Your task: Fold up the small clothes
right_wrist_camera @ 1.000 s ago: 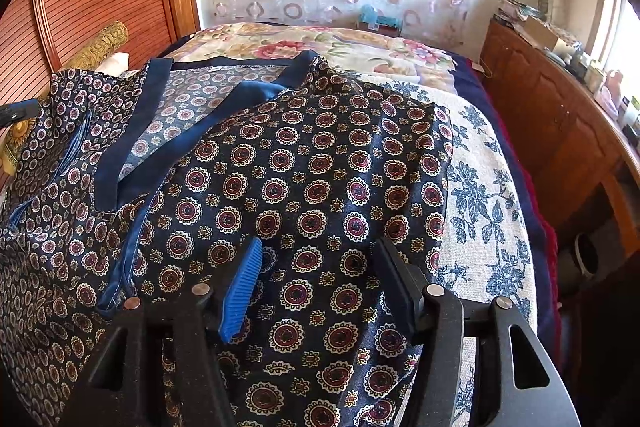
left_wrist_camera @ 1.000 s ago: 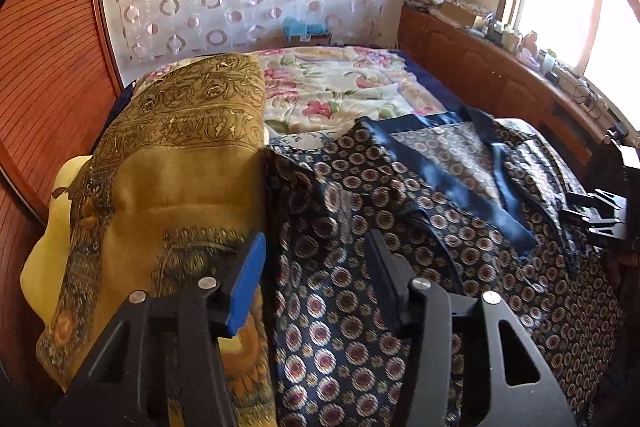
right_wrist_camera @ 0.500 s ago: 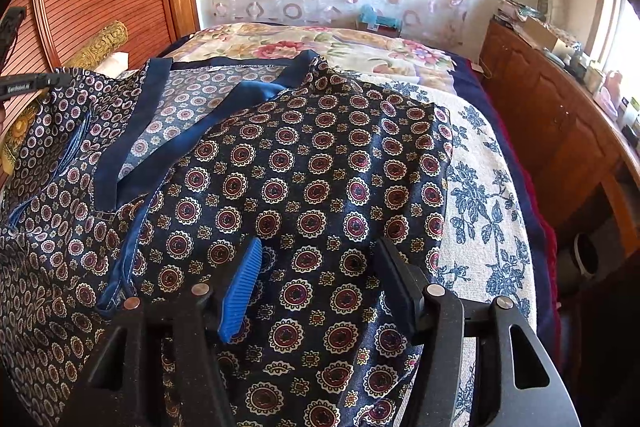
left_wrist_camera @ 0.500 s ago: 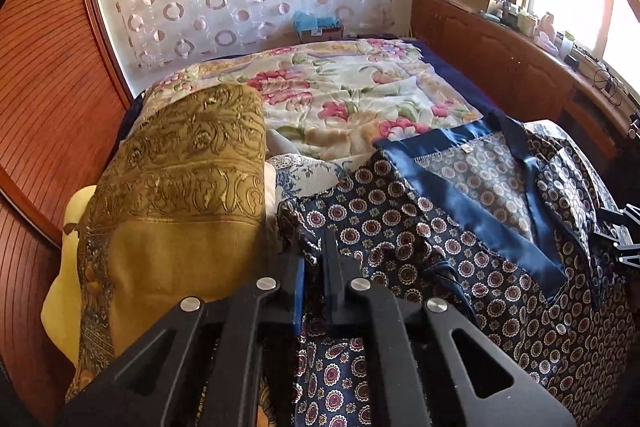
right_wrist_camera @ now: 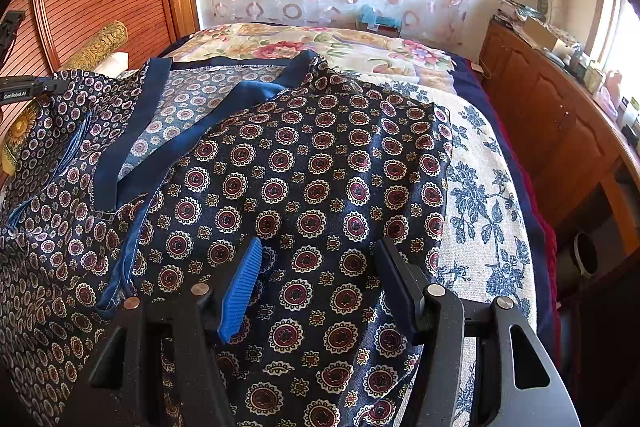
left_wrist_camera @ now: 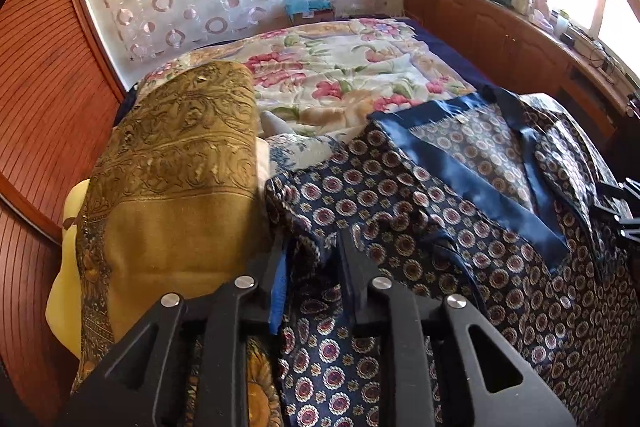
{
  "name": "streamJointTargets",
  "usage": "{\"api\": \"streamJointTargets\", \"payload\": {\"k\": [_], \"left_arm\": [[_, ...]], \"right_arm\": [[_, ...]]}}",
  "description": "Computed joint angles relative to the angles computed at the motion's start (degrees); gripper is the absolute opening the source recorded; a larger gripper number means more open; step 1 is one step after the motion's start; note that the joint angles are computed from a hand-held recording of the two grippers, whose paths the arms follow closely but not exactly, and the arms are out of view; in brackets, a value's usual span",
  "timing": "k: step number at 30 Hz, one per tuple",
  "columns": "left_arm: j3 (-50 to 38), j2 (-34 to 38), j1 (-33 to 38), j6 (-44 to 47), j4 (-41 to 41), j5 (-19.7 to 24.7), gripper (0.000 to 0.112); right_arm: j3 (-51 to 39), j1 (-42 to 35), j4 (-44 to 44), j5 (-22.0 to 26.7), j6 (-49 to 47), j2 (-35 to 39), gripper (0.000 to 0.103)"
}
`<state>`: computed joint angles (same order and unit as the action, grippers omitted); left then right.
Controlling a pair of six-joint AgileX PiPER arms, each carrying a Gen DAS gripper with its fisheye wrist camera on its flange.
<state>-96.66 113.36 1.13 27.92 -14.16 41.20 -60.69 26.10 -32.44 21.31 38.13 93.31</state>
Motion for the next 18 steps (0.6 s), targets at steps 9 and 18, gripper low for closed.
{"api": "streamJointTargets", "payload": {"k": [9, 18], "left_arm": [[5.8, -1.4, -2.8, -5.6, 12.6, -6.7, 0.023], [13.6, -9.8, 0.4, 5.9, -6.2, -10.3, 0.005]], "right_arm": [[0.0, 0.0, -0.2, 0.1, 0.1, 0.0, 0.061], [0.0, -0.1, -0.1, 0.0, 0.1, 0.0, 0.062]]}}
